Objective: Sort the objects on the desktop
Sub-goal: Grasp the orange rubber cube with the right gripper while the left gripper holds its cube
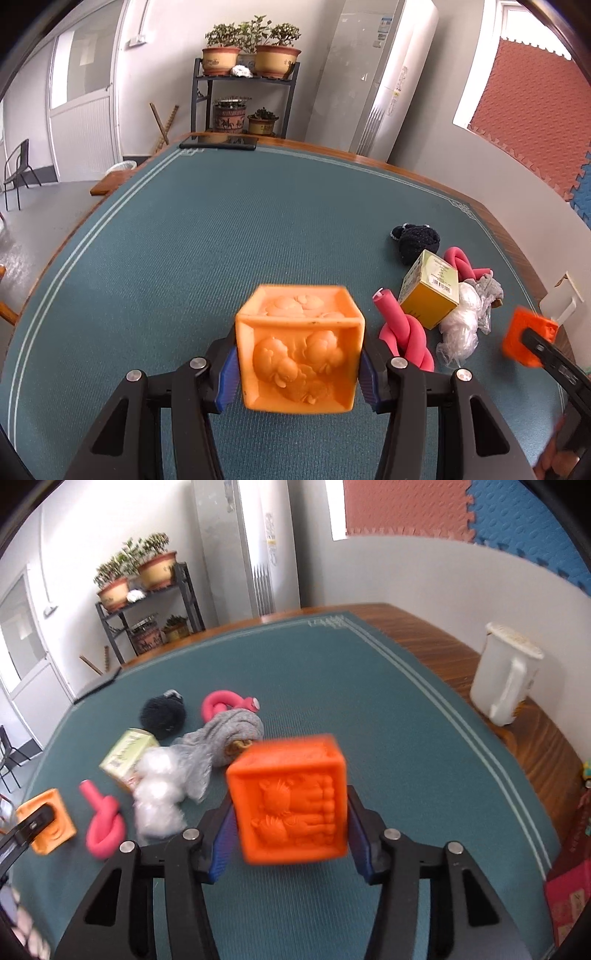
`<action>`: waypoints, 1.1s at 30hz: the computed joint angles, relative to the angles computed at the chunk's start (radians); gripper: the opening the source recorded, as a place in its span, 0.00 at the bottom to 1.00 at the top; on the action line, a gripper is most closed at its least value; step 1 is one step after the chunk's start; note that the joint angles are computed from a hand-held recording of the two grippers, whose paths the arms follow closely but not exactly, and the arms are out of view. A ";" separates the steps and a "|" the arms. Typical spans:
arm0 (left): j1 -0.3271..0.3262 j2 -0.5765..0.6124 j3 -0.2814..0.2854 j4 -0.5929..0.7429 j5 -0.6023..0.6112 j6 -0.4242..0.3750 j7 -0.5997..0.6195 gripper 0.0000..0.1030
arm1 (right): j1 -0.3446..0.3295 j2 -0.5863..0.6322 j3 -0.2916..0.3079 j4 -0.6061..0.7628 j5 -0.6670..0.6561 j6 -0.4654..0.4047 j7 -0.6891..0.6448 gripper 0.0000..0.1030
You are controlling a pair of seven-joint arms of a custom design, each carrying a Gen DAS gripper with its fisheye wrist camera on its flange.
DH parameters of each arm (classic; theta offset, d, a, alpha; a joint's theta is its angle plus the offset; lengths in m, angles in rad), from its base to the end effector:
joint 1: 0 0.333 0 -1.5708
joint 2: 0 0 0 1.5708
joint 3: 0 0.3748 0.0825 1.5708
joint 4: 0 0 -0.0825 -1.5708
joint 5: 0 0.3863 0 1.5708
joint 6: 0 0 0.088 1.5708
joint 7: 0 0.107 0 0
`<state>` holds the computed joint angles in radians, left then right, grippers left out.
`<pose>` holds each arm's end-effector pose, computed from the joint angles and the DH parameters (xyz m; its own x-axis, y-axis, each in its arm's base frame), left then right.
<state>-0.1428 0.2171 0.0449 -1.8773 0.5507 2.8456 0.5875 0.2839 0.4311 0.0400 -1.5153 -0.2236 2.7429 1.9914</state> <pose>0.6643 -0.0958 0.5345 0.3144 -0.9266 0.2064 -0.6227 -0.3654 -0.6919 0.7187 0.2436 0.5616 0.1087 -0.9878 -0.1112 -0.7002 0.0033 -0.7139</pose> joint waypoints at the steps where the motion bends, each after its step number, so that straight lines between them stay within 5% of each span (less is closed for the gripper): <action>1: -0.007 -0.003 0.006 0.000 0.017 0.000 -0.012 0.53 | -0.009 -0.019 0.010 -0.026 0.011 0.016 -0.009 0.54; 14: -0.014 -0.029 -0.031 -0.018 0.013 0.045 0.050 0.53 | -0.032 -0.191 0.011 -0.302 0.009 0.107 -0.007 0.54; 27: 0.009 -0.040 -0.053 -0.035 -0.179 0.084 0.206 0.53 | -0.021 -0.243 0.011 -0.413 -0.020 0.092 0.013 0.54; 33: 0.023 -0.009 -0.084 -0.009 -0.316 0.017 0.338 0.53 | -0.033 -0.241 0.016 -0.412 0.019 0.075 0.013 0.62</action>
